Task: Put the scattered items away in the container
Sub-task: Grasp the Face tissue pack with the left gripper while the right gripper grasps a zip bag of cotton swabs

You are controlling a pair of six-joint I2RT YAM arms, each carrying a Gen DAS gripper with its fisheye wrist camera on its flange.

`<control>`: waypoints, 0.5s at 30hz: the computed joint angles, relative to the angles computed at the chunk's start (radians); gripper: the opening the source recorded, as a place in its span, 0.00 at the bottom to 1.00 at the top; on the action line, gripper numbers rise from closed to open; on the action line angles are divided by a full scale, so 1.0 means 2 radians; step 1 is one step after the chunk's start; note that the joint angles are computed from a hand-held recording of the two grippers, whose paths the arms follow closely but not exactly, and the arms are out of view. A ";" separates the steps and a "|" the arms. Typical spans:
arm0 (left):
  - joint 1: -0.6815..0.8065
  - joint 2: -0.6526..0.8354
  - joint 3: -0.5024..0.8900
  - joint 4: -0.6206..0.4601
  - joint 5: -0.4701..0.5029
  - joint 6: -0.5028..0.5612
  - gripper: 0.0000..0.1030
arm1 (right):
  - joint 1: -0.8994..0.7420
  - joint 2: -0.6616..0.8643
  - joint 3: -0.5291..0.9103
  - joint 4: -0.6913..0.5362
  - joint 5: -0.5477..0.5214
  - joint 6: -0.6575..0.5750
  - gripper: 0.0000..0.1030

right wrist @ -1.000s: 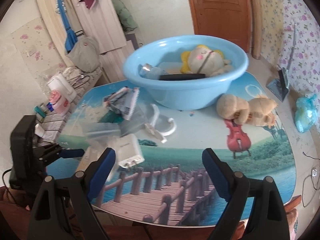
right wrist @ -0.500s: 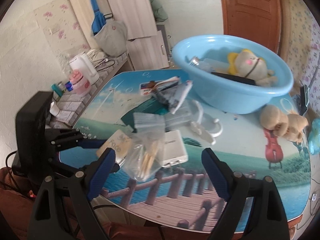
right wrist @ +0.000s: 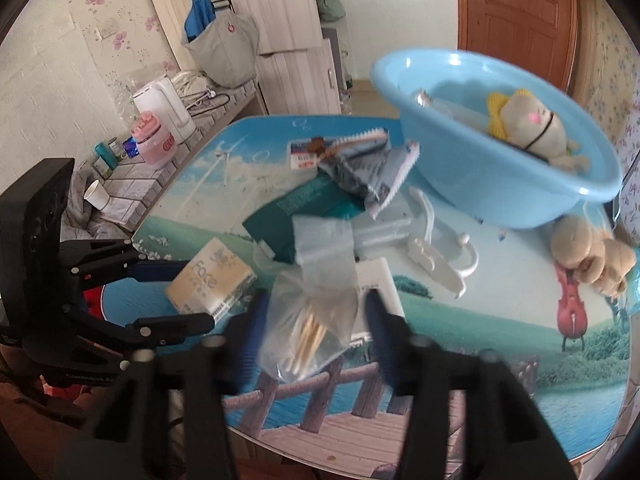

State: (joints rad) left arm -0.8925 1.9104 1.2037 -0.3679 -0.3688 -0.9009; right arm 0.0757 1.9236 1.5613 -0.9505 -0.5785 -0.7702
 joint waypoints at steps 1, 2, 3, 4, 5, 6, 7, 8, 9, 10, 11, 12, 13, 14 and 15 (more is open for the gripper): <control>0.002 0.003 0.004 -0.002 0.001 0.002 0.50 | -0.004 0.001 0.003 -0.004 -0.005 -0.001 0.31; 0.004 0.008 0.011 -0.009 0.001 0.001 0.50 | -0.005 0.001 0.004 -0.004 -0.009 -0.001 0.27; 0.004 0.013 0.017 -0.015 0.000 -0.001 0.51 | -0.008 0.001 0.005 -0.005 -0.013 -0.002 0.26; 0.004 0.015 0.019 -0.017 0.000 -0.001 0.53 | -0.013 0.001 0.008 -0.009 -0.019 -0.004 0.24; 0.005 0.019 0.024 -0.020 0.000 -0.003 0.55 | -0.018 0.002 0.011 -0.011 -0.023 -0.004 0.23; 0.005 0.020 0.025 -0.020 0.000 -0.004 0.58 | -0.021 0.003 0.016 -0.014 -0.025 -0.004 0.23; 0.006 0.022 0.025 -0.018 -0.002 -0.006 0.59 | -0.027 0.005 0.020 -0.016 -0.028 -0.003 0.22; 0.006 0.024 0.027 -0.019 -0.002 -0.007 0.60 | -0.030 0.007 0.025 -0.018 -0.030 -0.001 0.22; 0.007 0.026 0.030 -0.021 -0.002 -0.006 0.60 | -0.036 0.009 0.030 -0.019 -0.032 0.001 0.22; 0.008 0.029 0.033 -0.023 -0.003 -0.005 0.60 | -0.041 0.011 0.034 -0.020 -0.033 0.003 0.22; 0.008 0.031 0.036 -0.024 -0.004 -0.004 0.61 | -0.045 0.013 0.038 -0.020 -0.034 0.006 0.22; 0.008 0.035 0.040 -0.028 -0.006 -0.005 0.62 | -0.049 0.015 0.042 -0.019 -0.032 0.009 0.22; 0.010 0.038 0.044 -0.030 -0.007 -0.004 0.67 | -0.052 0.016 0.043 -0.017 -0.031 0.013 0.22; 0.010 0.043 0.050 -0.034 -0.011 -0.006 0.69 | -0.056 0.020 0.048 -0.018 -0.031 0.018 0.22; 0.010 0.045 0.051 -0.035 -0.013 -0.007 0.70 | -0.062 0.025 0.055 -0.020 -0.032 0.021 0.22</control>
